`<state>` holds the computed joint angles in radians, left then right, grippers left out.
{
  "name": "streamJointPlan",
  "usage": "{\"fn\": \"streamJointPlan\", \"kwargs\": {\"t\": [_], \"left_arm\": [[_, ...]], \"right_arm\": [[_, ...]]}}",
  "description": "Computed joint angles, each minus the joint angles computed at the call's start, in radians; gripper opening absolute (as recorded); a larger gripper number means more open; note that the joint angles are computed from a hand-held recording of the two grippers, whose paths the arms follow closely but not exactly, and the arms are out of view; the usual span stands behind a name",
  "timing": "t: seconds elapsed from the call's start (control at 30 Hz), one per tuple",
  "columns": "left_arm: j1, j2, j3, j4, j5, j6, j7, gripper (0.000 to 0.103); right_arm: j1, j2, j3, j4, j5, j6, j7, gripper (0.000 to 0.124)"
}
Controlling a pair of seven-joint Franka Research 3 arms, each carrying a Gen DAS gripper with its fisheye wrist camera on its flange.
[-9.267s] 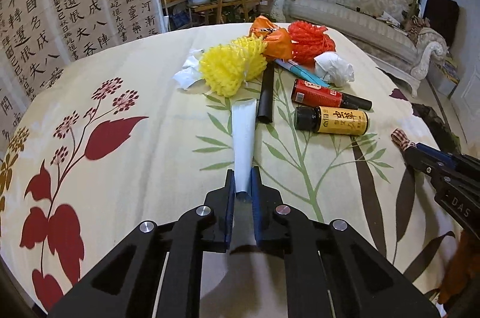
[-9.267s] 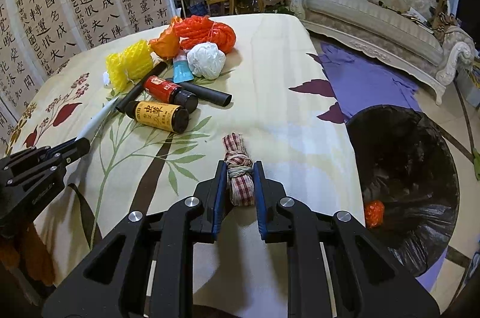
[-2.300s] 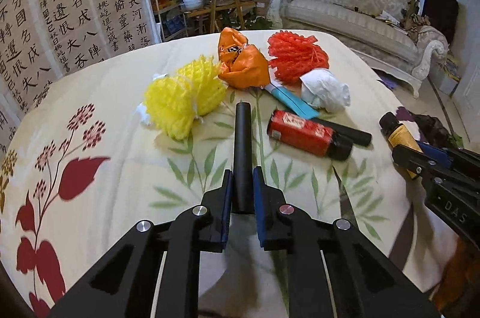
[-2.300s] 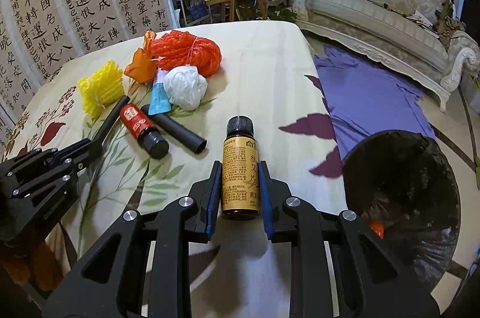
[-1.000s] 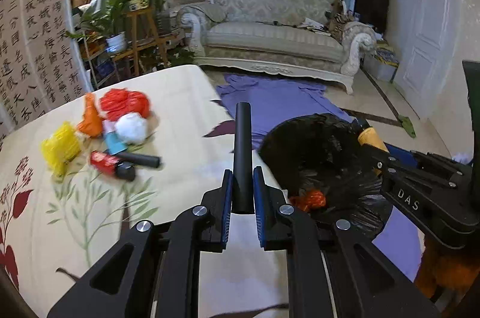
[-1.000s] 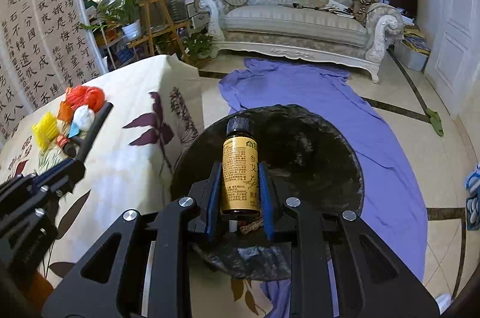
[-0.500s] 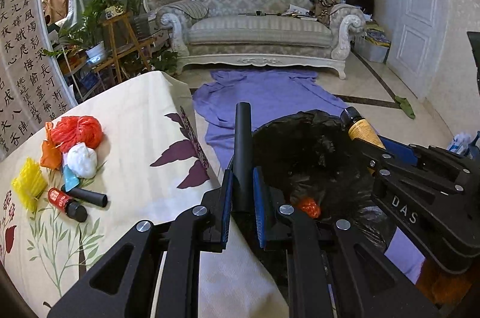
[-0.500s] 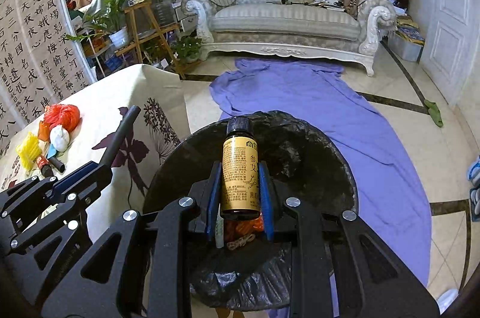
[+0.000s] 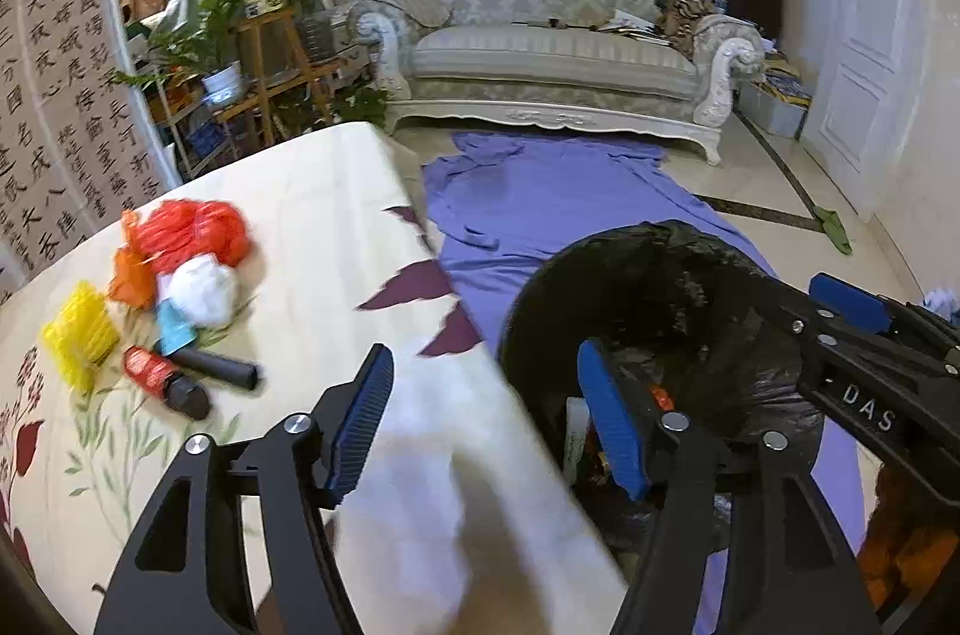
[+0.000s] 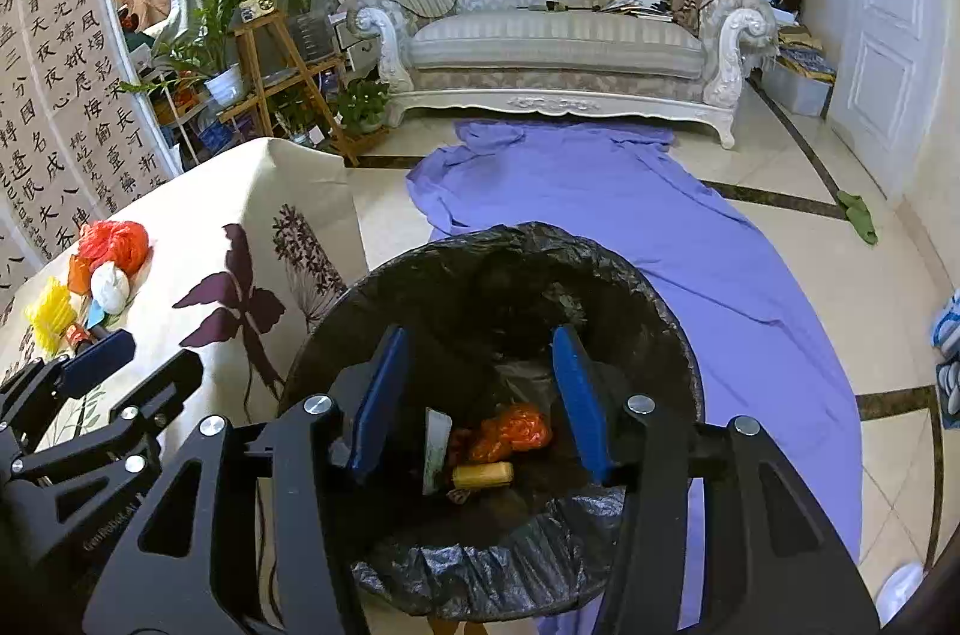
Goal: Collect trash
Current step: 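Carry the yellow bottle and black tube over the bin and open both tools, then move both open tools back over the table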
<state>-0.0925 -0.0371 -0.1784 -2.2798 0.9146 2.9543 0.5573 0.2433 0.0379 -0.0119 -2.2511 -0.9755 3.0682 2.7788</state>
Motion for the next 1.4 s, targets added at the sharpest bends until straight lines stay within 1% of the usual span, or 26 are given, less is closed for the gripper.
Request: {"fn": "streamJointPlan", "kwargs": {"t": [0.03,0.17,0.27,0.37,0.53,0.63,0.73,0.87,1.0,1.07,1.2,1.33,1.4], "left_arm": [[0.003,-0.013,0.003,-0.012,0.000,0.000,-0.007,0.067],[0.028,-0.072,0.008,-0.073,-0.026,-0.011,-0.008,0.067],[0.056,-0.111,0.004,-0.107,-0.037,-0.023,-0.010,0.067],[0.087,-0.151,0.006,-0.149,-0.060,-0.034,-0.006,0.067],[0.128,-0.173,0.007,-0.178,-0.101,-0.058,0.000,0.067],[0.143,-0.168,0.015,-0.179,-0.135,-0.062,0.012,0.067],[0.161,-0.151,0.013,-0.161,-0.136,-0.071,0.009,0.067],[0.167,-0.115,0.018,-0.120,-0.130,-0.097,0.007,0.067],[0.158,-0.078,0.036,-0.079,-0.162,-0.116,0.026,0.068],[0.153,-0.066,0.045,-0.065,-0.183,-0.124,0.043,0.072],[0.149,-0.063,0.057,-0.069,-0.205,-0.139,0.068,0.072],[0.148,-0.085,0.073,-0.101,-0.282,-0.136,0.123,0.072],[0.161,-0.105,0.069,-0.121,-0.268,-0.140,0.111,0.072]], "right_arm": [[0.001,-0.002,0.003,-0.003,0.009,0.002,-0.010,0.049],[0.013,-0.002,0.020,-0.006,0.067,0.013,-0.075,0.050],[0.034,0.006,0.032,-0.001,0.121,0.020,-0.139,0.050],[0.065,0.022,0.044,0.012,0.202,0.027,-0.228,0.050],[0.128,0.049,0.042,0.038,0.310,0.026,-0.350,0.050],[0.162,0.067,0.039,0.057,0.373,0.024,-0.415,0.050],[0.193,0.089,0.033,0.082,0.429,0.014,-0.475,0.050],[0.221,0.114,0.024,0.107,0.511,0.005,-0.560,0.050],[0.235,0.144,0.028,0.139,0.613,-0.005,-0.657,0.050],[0.240,0.158,0.032,0.154,0.662,-0.010,-0.707,0.050],[0.263,0.168,0.024,0.167,0.730,-0.013,-0.778,0.051],[0.278,0.171,0.022,0.170,0.782,-0.018,-0.830,0.051],[0.283,0.175,0.021,0.175,0.800,-0.021,-0.848,0.051]]}}
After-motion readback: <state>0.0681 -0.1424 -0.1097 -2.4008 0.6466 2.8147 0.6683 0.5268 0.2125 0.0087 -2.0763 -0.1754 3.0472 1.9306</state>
